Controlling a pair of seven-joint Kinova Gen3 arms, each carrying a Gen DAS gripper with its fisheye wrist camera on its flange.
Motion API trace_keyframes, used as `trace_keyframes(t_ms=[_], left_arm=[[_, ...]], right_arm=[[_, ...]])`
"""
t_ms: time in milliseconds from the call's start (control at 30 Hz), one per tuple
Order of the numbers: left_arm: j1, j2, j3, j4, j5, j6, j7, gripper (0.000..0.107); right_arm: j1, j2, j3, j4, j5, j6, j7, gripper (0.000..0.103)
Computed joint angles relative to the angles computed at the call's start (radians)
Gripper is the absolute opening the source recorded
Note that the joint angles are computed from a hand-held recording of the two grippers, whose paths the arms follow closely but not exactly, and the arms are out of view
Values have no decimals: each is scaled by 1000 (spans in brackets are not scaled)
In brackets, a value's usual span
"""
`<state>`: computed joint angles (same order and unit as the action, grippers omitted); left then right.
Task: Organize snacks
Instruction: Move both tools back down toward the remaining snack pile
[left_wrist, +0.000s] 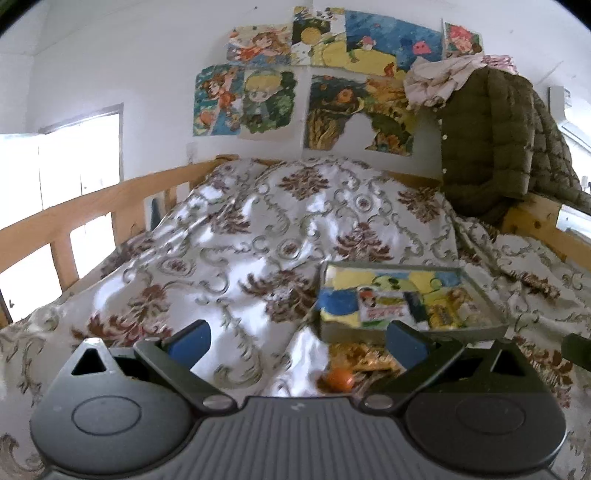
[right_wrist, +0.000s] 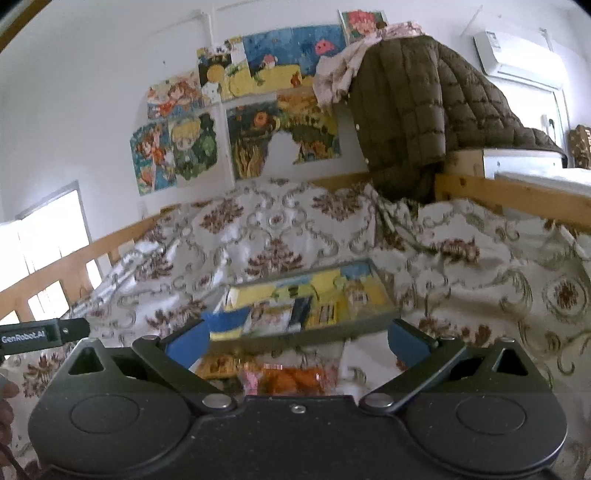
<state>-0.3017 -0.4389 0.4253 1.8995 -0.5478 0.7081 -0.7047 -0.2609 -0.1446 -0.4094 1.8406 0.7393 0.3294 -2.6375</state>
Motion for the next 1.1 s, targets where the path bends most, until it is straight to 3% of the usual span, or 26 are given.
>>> trace_keyframes(t_ms=[233,700,933,1100], left_arm=[[8,-44,-51,60,42,12,-32,103],[59,-17,-90,149,72,-26,-147,103],[94,29,-99,165,60,-65,-222,103],[165,66,-195,154,102,-88,-343,103]], right_arm=[[-31,-9,-22,29,1,60,0,102],[-216,77,75,-24,-213,191,291,102],[-267,114,107,-41,-244,219,343,102],[-292,135,125,-50,-260,233,369,102]])
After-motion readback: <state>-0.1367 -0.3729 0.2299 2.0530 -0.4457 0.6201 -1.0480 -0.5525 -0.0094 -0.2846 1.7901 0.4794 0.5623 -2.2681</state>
